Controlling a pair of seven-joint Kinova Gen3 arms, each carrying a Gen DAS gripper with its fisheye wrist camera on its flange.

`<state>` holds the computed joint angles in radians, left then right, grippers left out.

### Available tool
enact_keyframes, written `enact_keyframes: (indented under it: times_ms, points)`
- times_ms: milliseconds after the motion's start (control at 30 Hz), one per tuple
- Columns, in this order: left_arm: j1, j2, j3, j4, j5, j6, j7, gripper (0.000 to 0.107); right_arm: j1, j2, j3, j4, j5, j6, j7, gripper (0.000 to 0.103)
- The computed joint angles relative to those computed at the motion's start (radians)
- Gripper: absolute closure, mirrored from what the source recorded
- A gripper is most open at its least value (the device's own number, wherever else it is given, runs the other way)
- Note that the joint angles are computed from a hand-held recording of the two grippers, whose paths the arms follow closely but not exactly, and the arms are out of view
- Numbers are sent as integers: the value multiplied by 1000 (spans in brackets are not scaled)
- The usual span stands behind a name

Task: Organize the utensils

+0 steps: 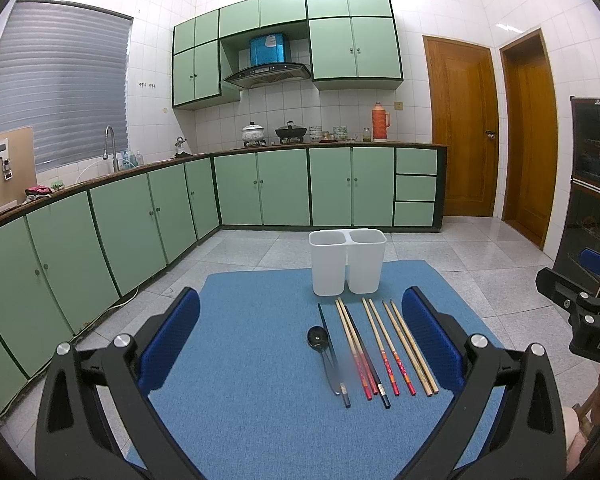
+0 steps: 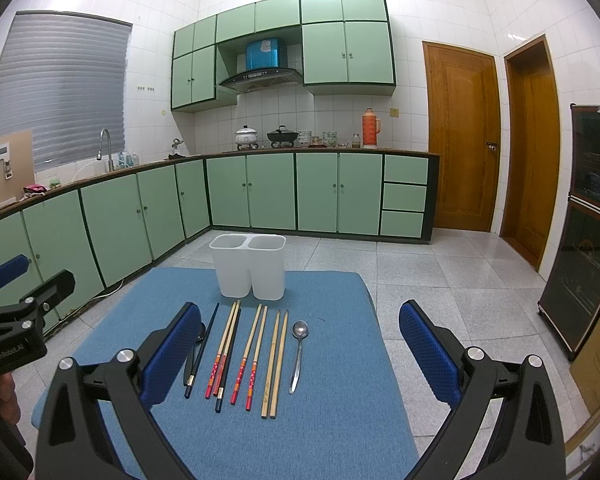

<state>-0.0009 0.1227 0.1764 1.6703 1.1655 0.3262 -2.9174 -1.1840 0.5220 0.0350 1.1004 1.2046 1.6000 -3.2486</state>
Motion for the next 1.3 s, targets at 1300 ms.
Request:
enact_keyframes:
  times_ms: [1300]
  points:
    - [-9, 2, -8, -8, -14, 16, 11, 10, 4, -20, -18, 34, 2, 5, -23, 6]
